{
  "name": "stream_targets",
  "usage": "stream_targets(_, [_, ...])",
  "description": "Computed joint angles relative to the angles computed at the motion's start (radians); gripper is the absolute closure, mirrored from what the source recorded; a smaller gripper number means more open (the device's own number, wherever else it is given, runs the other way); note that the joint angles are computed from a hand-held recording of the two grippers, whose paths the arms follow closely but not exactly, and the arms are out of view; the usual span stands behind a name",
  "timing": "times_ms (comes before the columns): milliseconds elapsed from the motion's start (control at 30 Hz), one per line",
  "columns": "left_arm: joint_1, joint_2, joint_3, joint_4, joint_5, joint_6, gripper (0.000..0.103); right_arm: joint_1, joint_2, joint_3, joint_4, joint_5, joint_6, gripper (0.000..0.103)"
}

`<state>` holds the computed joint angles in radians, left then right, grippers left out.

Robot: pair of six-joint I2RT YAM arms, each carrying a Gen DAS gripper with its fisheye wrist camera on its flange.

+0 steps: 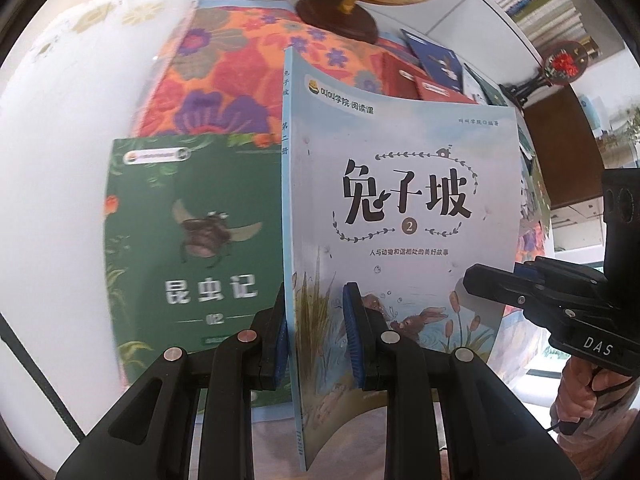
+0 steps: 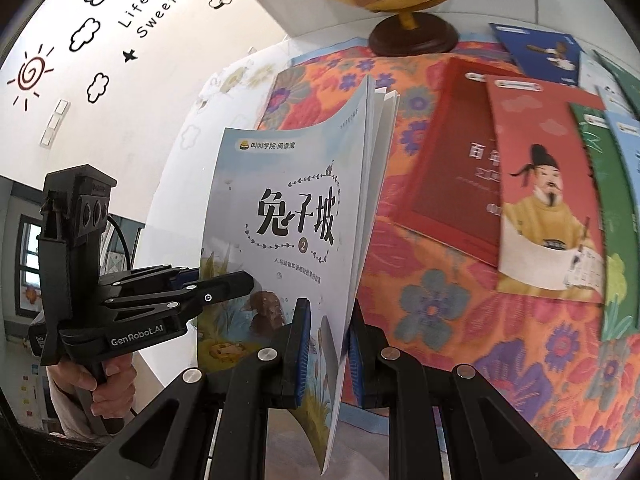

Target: Organize books

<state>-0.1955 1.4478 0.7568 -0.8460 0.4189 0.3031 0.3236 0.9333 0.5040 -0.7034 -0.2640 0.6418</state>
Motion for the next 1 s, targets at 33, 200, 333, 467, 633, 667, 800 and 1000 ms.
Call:
stream_targets(33, [0.022, 0.009, 0.002, -0.002, -0.002, 0.018, 0.082, 0.014, 0.024, 0.006, 0.017, 0.003, 0.006, 0.086])
stream_targets(200, [0.099, 0.043, 0.012, -0.008, -0.009, 0.072, 0.082, 0.051, 0.148, 0.029, 0.111, -0.002, 0.023, 0.086])
stream_targets(333, [0.150, 0.081, 0.024, -0.006, -0.018, 0.100, 0.081, 0.075, 0.233, 0.048, 0.173, -0.011, 0.029, 0.086])
stream_targets(467, [0.185, 0.112, 0.034, 0.004, -0.032, 0.124, 0.081, 0.102, 0.305, 0.068, 0.219, -0.015, 0.039, 0.085])
stream_targets(633, [0.235, 0.165, 0.045, 0.016, -0.041, 0.148, 0.080, 0.110, 0.381, 0.078, 0.272, -0.036, 0.048, 0.085])
stream_targets(667, [0.243, 0.169, 0.046, 0.016, -0.043, 0.151, 0.080, 0.114, 0.398, 0.080, 0.286, -0.040, 0.053, 0.085])
stream_targets(800, [0.288, 0.206, 0.061, 0.023, -0.050, 0.167, 0.080, 0.132, 0.458, 0.092, 0.337, -0.048, 0.070, 0.085])
stream_targets(1000, [0.324, 0.263, 0.089, 0.058, -0.071, 0.172, 0.080, 0.152, 0.536, 0.106, 0.397, -0.051, 0.084, 0.085])
